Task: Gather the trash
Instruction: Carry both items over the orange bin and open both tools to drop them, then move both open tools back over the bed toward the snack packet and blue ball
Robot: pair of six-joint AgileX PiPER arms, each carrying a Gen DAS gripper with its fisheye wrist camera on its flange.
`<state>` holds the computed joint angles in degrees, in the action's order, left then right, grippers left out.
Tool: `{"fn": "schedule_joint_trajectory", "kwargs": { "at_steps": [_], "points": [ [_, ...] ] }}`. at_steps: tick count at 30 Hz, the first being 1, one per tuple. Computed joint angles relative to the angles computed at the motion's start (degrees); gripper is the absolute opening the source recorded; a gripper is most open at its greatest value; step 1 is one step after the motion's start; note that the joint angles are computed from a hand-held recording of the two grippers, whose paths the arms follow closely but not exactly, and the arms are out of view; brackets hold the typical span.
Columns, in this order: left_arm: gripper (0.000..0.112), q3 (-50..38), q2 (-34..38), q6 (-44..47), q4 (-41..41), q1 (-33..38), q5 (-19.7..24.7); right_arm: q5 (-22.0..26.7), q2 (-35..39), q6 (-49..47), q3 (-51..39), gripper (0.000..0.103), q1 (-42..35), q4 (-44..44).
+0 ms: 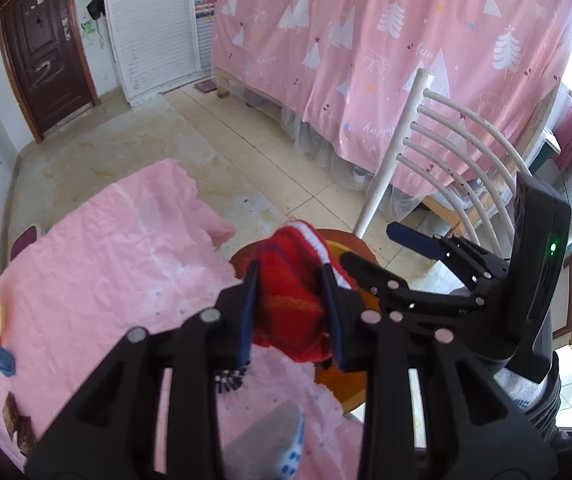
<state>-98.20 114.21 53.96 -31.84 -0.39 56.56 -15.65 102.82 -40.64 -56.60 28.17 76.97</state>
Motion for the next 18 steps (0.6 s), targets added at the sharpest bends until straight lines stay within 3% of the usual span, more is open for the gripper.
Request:
{"fn": "schedule_joint_trajectory", "kwargs": {
  "at_steps": [4,9,13,18],
  "points": [
    [0.046,0.5,-0.1,-0.4,0.2,-1.2,-0.2,-0.8,-2.2,10.5,4.0,0.060,-1.0,-8.5],
    [0.048,0.9,-0.5,-0.6,0.6,-1.7,-0.3,-1.8,-3.0,11.4,5.0,0.064,-0.6,-8.5],
    [0.048,1.1,-1.1,0.2,-0.6,-0.8,0.2,-2.0,-3.1,4.8,3.7,0.065,0.1,-2.7],
    [0.050,0.8,-2.2,2.1,-3.4,2.1,2.2,-3.2,-2.4,-9.7,-0.3,0.065,2.1,10.5]
  ]
}}
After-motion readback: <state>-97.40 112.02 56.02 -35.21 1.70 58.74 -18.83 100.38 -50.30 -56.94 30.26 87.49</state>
